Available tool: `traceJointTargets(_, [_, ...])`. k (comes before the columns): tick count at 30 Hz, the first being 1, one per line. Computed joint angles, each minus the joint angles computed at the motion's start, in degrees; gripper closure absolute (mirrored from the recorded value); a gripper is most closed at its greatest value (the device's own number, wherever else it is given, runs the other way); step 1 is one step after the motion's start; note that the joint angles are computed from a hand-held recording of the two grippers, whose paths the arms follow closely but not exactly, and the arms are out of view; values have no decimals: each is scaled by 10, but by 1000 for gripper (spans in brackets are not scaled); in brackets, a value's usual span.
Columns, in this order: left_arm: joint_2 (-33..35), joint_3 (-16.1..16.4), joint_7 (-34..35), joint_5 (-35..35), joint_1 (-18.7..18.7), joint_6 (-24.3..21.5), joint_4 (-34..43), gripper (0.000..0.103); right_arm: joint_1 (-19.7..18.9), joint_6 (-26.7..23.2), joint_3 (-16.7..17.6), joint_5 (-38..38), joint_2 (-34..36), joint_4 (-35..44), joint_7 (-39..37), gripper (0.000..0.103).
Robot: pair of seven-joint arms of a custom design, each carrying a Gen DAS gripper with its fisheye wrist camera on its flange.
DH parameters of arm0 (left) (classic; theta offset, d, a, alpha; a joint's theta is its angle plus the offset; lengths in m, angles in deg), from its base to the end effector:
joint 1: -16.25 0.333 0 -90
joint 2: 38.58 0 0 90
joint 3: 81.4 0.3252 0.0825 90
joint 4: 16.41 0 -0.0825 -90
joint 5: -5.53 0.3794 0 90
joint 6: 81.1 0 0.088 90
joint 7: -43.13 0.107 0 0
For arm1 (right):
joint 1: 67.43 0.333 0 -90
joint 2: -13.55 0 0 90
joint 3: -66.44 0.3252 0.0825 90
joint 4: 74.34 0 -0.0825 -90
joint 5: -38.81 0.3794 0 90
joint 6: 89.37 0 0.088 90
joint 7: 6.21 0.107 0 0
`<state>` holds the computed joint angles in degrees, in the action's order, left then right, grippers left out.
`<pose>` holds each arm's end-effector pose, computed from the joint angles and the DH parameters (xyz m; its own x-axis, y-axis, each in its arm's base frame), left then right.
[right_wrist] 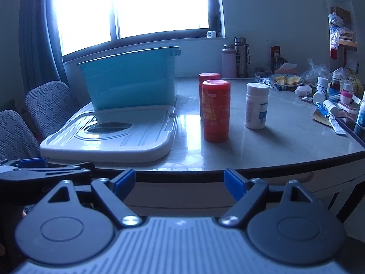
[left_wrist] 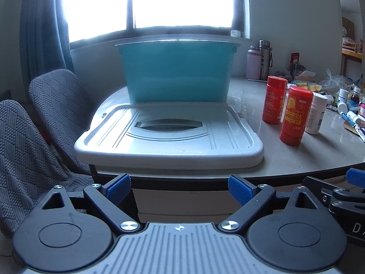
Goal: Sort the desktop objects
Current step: 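Move both tools toward the red canisters and white pill bottle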
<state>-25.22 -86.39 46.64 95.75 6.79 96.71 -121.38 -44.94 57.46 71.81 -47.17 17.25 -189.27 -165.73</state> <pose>0.5859 -0.2332 0.4725 -0.2442 -0.9681 -0.0553 -0.4484 0.1633 -0.8788 0.5214 0.2915 0.4780 -0.2153 -0.9699 -0.1138 -0.4081 0.1952 -0.8918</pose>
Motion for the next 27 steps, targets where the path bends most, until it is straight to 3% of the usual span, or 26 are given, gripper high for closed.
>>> traceJointTargets(13, [24, 3, 46, -35, -22, 11, 34, 9, -13, -5, -3, 15, -15, -13, -12, 18])
traceJointTargets(27, [66, 16, 163, -153, -57, 40, 87, 9, -35, -1, -8, 29, -24, -25, -27, 18])
